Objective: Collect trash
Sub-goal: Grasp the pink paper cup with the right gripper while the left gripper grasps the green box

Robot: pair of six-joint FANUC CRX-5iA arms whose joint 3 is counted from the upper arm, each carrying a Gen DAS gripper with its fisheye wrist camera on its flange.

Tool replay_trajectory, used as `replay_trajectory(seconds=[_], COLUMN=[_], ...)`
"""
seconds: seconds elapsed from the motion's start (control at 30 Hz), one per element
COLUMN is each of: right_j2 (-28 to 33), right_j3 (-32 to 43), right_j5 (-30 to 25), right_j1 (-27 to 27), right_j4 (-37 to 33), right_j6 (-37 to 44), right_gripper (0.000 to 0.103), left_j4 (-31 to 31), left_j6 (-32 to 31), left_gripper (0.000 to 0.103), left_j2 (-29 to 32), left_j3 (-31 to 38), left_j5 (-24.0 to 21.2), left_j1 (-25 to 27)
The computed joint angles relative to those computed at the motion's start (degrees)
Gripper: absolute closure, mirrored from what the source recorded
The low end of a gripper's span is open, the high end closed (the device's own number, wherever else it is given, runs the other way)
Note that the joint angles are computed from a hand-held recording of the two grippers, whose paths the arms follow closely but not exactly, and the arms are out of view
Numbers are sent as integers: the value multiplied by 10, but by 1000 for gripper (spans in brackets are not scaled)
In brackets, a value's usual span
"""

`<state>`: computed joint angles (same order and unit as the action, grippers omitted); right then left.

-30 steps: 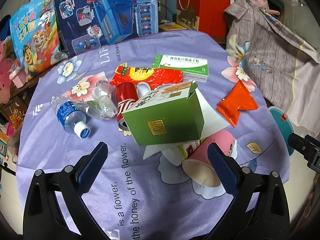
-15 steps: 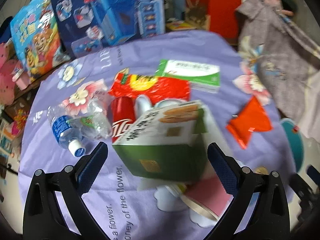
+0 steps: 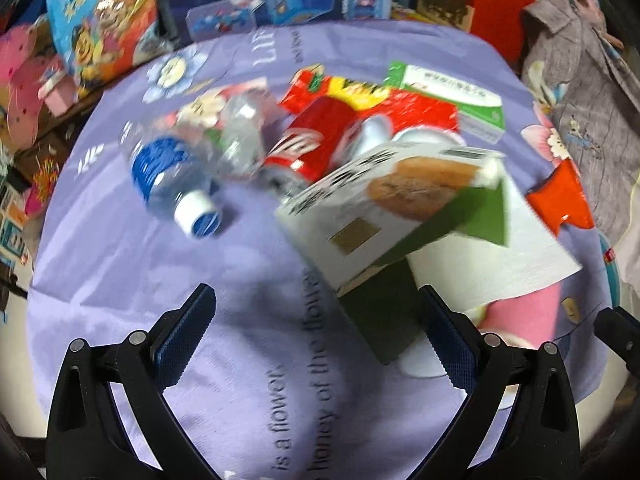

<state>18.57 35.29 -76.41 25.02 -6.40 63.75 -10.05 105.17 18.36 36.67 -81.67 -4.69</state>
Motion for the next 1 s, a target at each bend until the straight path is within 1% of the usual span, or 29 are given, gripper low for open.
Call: replay_trajectory(seconds=[0.07,0.1,0.23,0.4,0.53,0.57,0.6,0.63,0.67,0.7,0.73,0.77,0.8,0.83,0.87,0.9,0.93,0.97,1.0], right_j2=[16,27,60,65,80,82,80,76,73,72,71,69,65,63,58,53,51,47,42], right_j3=[20,35,75,81,101,102,98,92,91,94,93,92,88,86,81,74,71,66,60], right_j5=[-15,-24,-59,-62,-88,-87,-78,-68,-62,-60,-56,-54,-52,-51,-47,-42,-38,-35,-31], right_j1=[4,3,7,-5,-19,-18,-14,-15,-19,-18,-9,-6,-6,-8,-5,-2,-1,-1,-3], right_j4=[-12,-28,-55,-115,-178,-179,-176,-181,-194,-195,-172,-163,-162,-161,-147,-127,-116,-106,-98], right_j6=[-1,0,-7,-2,-4,-3,1,8,15,18,19,20,20,18,17,16,14,13,13], right_gripper=[6,6,6,6,6,6,13,30,37,37,37,37,37,37,37,37,37,37,37], left_j4=[11,20,33,51,61,62,63,64,66,67,68,70,74,81,91,105,115,126,144], left_j6=[3,3,-1,-4,-14,-15,-17,-20,-23,-26,-28,-30,-33,-38,-43,-53,-62,-72,-87], left_gripper=[3,3,3,3,3,3,3,4,4,4,4,7,13,15,21,36,44,64,80], left_j2=[-12,-20,-34,-43,-47,-49,-51,-54,-56,-58,-60,-63,-65,-67,-69,-74,-76,-77,-76], left_j3=[-22,-36,-65,-87,-96,-98,-102,-106,-108,-110,-113,-116,-120,-123,-128,-138,-143,-147,-152], left_j5=[10,17,32,46,59,63,70,76,80,85,89,93,98,101,106,116,120,123,125], left_j1=[10,17,33,49,51,51,51,52,52,53,54,56,58,61,66,71,75,79,84])
